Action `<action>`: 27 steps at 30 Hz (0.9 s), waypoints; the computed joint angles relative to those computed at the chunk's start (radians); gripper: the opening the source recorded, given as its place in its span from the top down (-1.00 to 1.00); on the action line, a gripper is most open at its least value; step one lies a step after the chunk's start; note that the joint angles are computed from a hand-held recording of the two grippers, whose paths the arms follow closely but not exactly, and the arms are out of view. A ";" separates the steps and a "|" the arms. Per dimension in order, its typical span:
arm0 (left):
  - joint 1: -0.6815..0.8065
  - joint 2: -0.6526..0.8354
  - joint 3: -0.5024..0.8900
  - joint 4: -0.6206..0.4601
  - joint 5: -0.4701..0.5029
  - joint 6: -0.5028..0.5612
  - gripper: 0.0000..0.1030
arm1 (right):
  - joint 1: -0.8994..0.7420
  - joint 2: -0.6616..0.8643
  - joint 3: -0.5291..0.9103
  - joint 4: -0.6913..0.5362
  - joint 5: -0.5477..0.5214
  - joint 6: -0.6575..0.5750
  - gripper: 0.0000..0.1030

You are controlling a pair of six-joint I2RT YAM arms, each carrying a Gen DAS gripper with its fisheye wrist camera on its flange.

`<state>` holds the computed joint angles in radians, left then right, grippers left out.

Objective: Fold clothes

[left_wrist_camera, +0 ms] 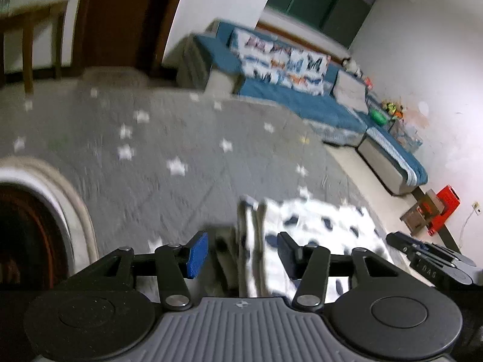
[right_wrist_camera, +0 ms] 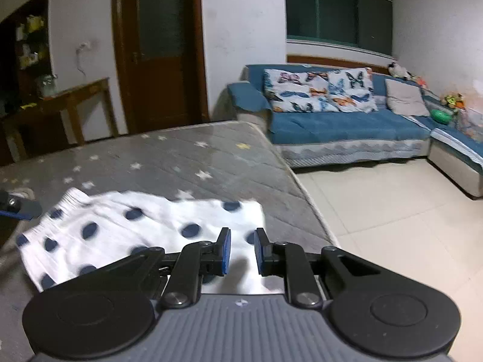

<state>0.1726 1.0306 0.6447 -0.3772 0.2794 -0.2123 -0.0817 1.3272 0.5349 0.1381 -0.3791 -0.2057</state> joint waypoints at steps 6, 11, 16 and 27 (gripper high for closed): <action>-0.069 0.054 0.031 0.041 0.053 0.023 0.28 | 0.078 0.098 0.051 0.006 0.028 0.012 0.67; -0.163 0.203 0.069 0.133 0.037 0.033 0.51 | 0.077 0.175 0.088 0.020 0.028 0.024 0.67; -0.182 0.274 0.066 0.181 -0.031 0.057 0.64 | 0.066 0.236 0.119 0.041 0.024 0.029 0.65; -0.154 0.272 0.070 0.161 -0.026 0.033 0.73 | 0.032 0.212 0.114 0.024 -0.012 0.033 0.52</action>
<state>0.0191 1.3022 0.7148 -0.2159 0.2538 -0.1797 -0.0497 1.5388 0.6487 0.1625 -0.3915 -0.1729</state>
